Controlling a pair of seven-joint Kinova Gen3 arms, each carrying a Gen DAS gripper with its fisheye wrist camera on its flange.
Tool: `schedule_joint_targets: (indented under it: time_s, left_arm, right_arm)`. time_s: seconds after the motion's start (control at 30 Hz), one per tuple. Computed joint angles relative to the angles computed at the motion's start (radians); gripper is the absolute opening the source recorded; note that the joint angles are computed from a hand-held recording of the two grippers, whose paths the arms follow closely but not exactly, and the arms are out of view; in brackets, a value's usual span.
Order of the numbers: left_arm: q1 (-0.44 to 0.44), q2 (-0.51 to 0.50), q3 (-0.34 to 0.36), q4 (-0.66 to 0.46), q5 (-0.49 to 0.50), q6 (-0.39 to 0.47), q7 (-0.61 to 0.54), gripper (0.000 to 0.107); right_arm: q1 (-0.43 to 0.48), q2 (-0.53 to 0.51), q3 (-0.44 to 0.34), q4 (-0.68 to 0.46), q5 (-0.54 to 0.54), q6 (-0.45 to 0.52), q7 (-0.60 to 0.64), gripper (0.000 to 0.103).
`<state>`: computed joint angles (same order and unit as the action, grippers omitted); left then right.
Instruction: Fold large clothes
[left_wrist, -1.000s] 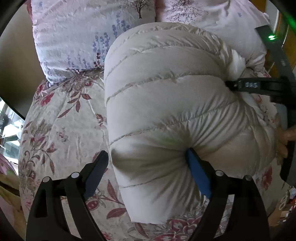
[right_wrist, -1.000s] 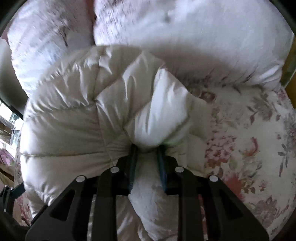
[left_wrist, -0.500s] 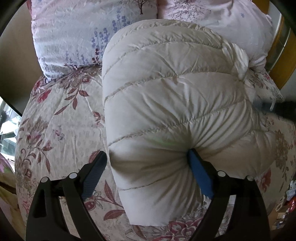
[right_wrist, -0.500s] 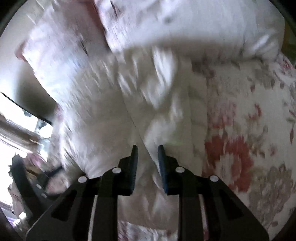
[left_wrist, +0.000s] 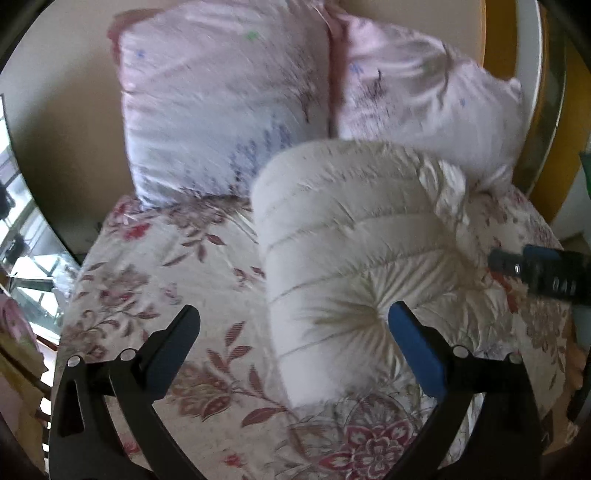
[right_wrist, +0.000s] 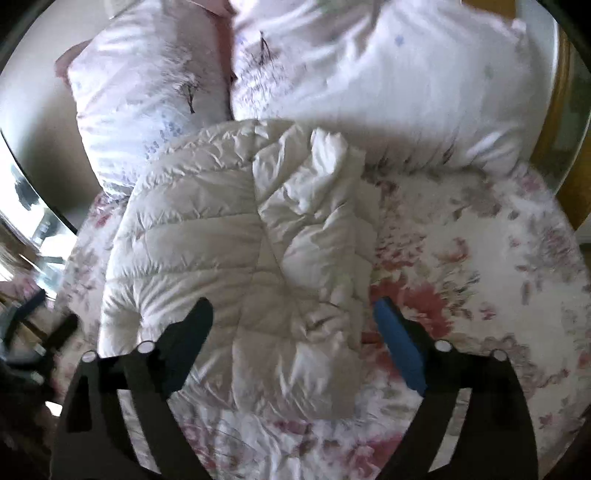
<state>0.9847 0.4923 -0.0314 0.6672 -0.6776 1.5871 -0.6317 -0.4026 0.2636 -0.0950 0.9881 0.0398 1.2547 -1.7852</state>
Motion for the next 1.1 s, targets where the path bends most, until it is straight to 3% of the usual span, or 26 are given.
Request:
schedule_joint_targets:
  time_s: [0.1,0.17,0.23,0.33,0.4,0.5,0.57,0.8,0.93,1.1]
  left_arm:
    - [0.013,-0.021,0.001,0.016,-0.006,0.005,0.023,0.102]
    - [0.016,-0.030,0.010,0.021,0.001,0.010,0.035,0.102]
    - [0.033,-0.009,0.018,-0.008,-0.031,0.057,0.033,0.102]
    - [0.072,0.042,-0.014,-0.068,-0.046,0.139,0.014,0.102]
    - [0.083,0.050,-0.021,-0.074,-0.041,0.159,0.020,0.102]
    - [0.074,0.055,-0.014,-0.074,-0.003,0.177,0.029,0.102]
    - [0.062,0.057,-0.006,-0.072,0.029,0.186,0.031,0.102]
    - [0.016,0.032,0.026,0.000,0.133,0.161,0.085,0.102]
    - [-0.010,0.026,0.051,0.046,0.169,0.131,0.088,0.102]
    - [-0.025,0.035,0.064,0.073,0.193,0.114,0.086,0.101]
  right_arm:
    - [-0.126,-0.088,0.093,0.123,0.119,-0.083,-0.075,0.101]
    - [-0.149,-0.116,0.103,0.158,0.145,-0.110,-0.148,0.101]
    - [-0.096,-0.117,0.054,0.156,0.105,-0.071,-0.165,0.101]
    - [0.001,-0.076,-0.022,0.106,0.016,0.038,-0.096,0.101]
    - [0.007,-0.089,-0.046,0.129,0.018,0.051,-0.083,0.101]
    - [0.067,-0.090,-0.150,0.146,0.040,0.074,-0.083,0.101]
    - [0.061,-0.091,-0.159,0.156,0.045,0.090,-0.086,0.101]
    - [0.044,-0.083,-0.150,0.164,0.049,0.141,-0.103,0.101]
    - [-0.027,-0.075,-0.062,0.182,0.026,0.151,-0.079,0.101]
    - [-0.041,-0.072,-0.056,0.220,0.049,0.131,-0.084,0.101]
